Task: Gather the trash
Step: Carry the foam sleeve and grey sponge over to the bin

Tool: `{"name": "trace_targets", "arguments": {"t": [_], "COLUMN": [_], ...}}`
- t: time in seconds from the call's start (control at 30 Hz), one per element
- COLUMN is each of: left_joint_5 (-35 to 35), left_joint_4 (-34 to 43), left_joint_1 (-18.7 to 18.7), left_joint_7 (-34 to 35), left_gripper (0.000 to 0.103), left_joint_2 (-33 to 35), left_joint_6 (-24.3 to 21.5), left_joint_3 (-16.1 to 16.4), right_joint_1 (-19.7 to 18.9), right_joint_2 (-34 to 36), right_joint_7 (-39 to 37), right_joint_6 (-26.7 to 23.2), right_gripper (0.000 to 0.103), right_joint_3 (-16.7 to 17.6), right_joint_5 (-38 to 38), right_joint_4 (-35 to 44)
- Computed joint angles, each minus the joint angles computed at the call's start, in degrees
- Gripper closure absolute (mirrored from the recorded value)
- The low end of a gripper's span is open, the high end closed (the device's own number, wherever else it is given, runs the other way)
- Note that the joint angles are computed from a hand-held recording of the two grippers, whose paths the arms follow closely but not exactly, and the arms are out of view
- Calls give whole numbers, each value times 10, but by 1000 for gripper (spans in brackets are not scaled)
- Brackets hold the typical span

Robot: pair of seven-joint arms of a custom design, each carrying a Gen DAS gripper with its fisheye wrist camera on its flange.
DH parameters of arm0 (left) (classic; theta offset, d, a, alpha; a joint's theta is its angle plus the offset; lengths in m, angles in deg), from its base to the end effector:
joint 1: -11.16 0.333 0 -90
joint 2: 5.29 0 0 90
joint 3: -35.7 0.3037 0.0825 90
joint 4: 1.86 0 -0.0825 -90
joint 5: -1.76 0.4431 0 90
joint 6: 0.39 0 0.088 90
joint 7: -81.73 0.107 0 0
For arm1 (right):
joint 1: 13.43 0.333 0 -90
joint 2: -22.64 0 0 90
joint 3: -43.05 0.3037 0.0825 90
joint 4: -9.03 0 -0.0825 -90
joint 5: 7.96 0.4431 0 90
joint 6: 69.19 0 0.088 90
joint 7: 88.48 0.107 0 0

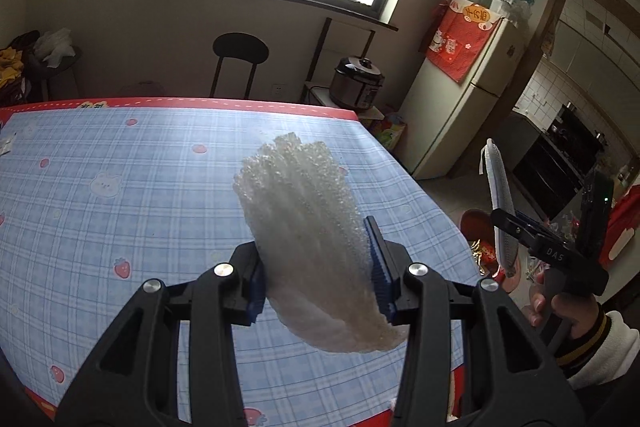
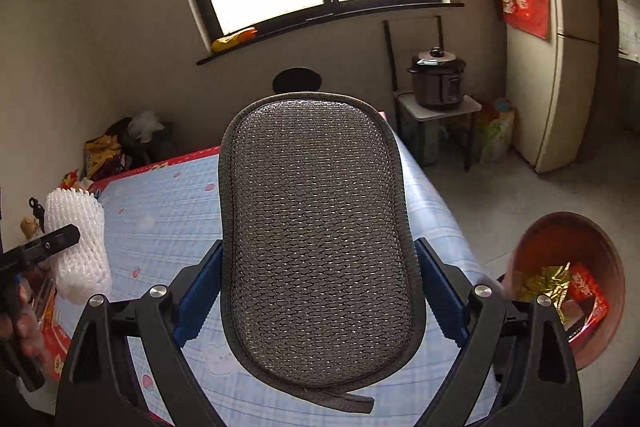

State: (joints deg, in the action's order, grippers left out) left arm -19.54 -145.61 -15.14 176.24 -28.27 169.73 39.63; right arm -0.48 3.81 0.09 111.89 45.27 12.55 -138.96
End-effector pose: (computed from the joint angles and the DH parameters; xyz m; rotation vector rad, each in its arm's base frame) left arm 0.4877 -0.1726 0.4809 -1.7268 1.9563 -1.1490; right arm 0.5010 0.1033 0.4304 -1.5667 1.6760 -0.5417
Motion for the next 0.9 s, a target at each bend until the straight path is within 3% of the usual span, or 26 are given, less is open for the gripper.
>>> {"name": "trace_targets", "arguments": {"t": [0.1, 0.23, 0.5, 0.67, 0.77, 0.9], "left_joint_5": [-21, -72, -109, -62, -7, 45], "left_joint_4": [47, 121, 298, 433, 510, 575], "left_joint_1": [-41, -74, -75, -67, -75, -76], "left_joint_7": [26, 73, 127, 105, 71, 32], "left_gripper": [58, 58, 58, 58, 58, 58], "left_joint_2": [40, 108, 269, 383, 447, 497], "left_joint_6": [3, -1, -32, -70, -86, -96], "left_joint_3": [-3, -27, -111, -157, -168, -182], "right_joint_1": [-64, -116, -186, -198, -198, -151], "right_joint_2": [-55, -125, -189, -188, -180, -145], "right_joint_7": [18, 15, -30, -71, -94, -133], "right_joint_6": [2, -4, -14, -11, -15, -12], "right_gripper": [14, 14, 14, 14, 14, 14], "right_joint_3": [18, 0, -66, -111, -134, -187], "right_joint_5": [-14, -26, -30, -19, -9, 18], "right_joint_4": [-52, -107, -153, -151, -145, -116]}}
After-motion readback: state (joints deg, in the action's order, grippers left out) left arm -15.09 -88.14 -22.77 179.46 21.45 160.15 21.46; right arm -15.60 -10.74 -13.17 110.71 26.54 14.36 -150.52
